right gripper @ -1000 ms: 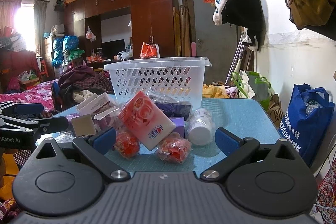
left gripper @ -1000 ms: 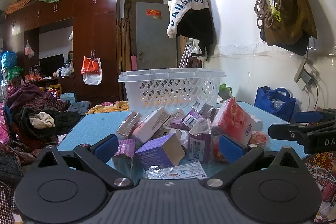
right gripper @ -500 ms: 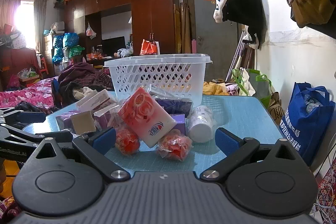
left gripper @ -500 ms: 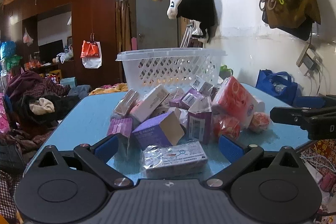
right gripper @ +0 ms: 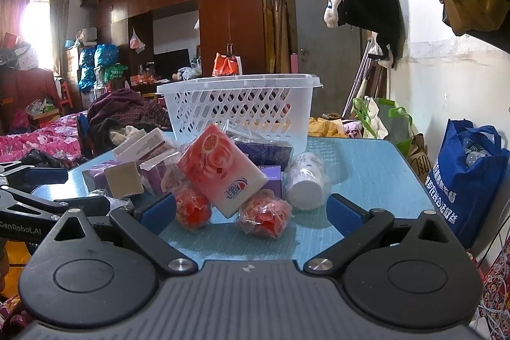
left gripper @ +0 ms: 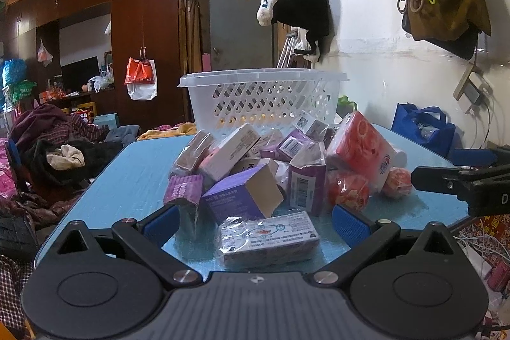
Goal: Organize objects
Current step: 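Move left tool to clear-wrapped box while right tool reaches pink tissue pack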
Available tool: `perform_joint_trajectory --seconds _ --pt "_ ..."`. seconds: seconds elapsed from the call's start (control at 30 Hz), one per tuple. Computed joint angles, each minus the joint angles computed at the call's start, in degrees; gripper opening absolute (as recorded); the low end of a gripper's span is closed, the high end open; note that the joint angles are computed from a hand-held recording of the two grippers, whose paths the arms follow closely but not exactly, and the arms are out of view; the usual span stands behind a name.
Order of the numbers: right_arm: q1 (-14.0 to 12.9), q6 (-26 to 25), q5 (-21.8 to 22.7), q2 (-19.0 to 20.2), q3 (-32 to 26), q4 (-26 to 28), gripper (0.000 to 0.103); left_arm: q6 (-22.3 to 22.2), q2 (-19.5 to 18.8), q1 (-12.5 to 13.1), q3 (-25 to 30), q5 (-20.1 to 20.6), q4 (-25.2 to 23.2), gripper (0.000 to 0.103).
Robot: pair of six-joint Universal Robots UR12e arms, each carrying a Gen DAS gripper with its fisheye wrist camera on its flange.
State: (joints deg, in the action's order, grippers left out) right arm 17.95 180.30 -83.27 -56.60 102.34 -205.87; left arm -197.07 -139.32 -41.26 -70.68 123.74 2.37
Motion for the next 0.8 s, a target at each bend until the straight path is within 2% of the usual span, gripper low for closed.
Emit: perform_joint_trajectory --seconds 0.1,0.37,0.7,0.8 --pt "-0.26 0.25 1.35 -0.15 -0.02 0.97 0.103 0.16 -0.03 -0.02 0.04 0.1 -0.01 0.103" --pt "-0.44 0.55 1.42 -0.08 -0.03 1.07 0.103 0.84 -0.55 0.08 0.4 0.35 -0.04 0.103" --pt "-0.65 1.4 1.72 0.61 -0.6 0.16 0.103 -0.59 -1.59 0.53 1.72 -1.0 -4.03 0.103" --pt "-0.22 -0.67 1.47 1.41 -1.83 -0.21 0.102 -1.36 -2.23 0.66 2.64 -0.58 -5.11 0.103"
